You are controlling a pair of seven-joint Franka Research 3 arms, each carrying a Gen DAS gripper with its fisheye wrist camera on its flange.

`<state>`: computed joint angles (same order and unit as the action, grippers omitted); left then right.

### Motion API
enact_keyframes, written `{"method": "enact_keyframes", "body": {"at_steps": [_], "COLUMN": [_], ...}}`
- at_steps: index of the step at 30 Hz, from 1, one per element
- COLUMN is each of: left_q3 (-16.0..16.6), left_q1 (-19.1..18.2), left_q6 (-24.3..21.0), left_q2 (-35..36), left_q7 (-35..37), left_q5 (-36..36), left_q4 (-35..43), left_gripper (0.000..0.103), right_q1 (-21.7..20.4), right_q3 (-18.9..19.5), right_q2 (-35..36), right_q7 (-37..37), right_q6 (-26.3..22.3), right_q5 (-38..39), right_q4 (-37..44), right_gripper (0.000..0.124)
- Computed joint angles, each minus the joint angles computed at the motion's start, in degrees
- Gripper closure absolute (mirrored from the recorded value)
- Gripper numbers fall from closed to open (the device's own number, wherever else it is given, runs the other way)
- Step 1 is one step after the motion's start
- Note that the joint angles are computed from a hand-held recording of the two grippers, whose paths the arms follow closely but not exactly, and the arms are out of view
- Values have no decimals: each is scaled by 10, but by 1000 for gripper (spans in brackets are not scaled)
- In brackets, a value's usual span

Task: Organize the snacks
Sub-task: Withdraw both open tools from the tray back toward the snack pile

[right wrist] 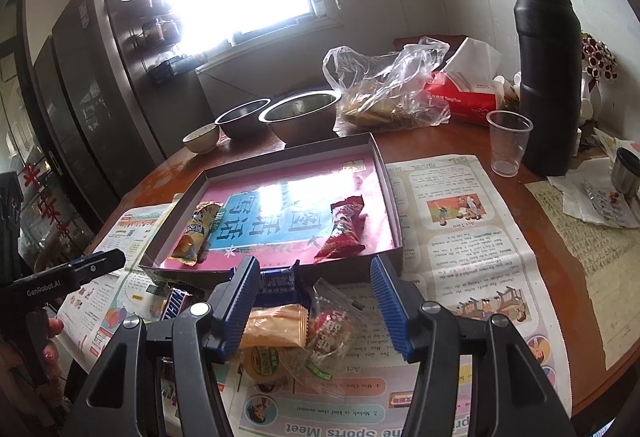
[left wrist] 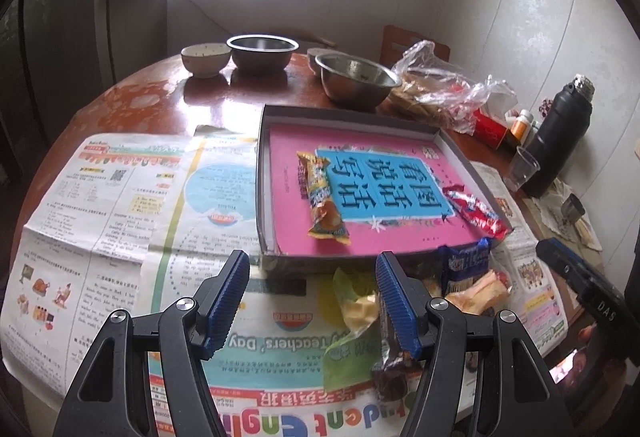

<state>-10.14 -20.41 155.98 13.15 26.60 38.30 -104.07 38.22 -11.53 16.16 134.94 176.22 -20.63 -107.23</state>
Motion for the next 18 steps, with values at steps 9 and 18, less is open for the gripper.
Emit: {"method": "enact_keyframes", "body": {"at_steps": [9,18], "left_q3": [-13,-18], "left_q1": [1,-11], "left_q6": [-3,-9], "left_q2": [-3,13], "left_q7": [34,63], "left_q5": [-33,-51], "left_q4": [-16,0], "left_gripper": [35,35], "right_q1": [-7,-22], "right_q3": [7,25], "right_q2": [-14,-29], "right_q7": [6,7], "right_q6": [-5,-6], "right_q5": [-7,-23], "right_q4": [-20,-39], "right_gripper": [67,67]}}
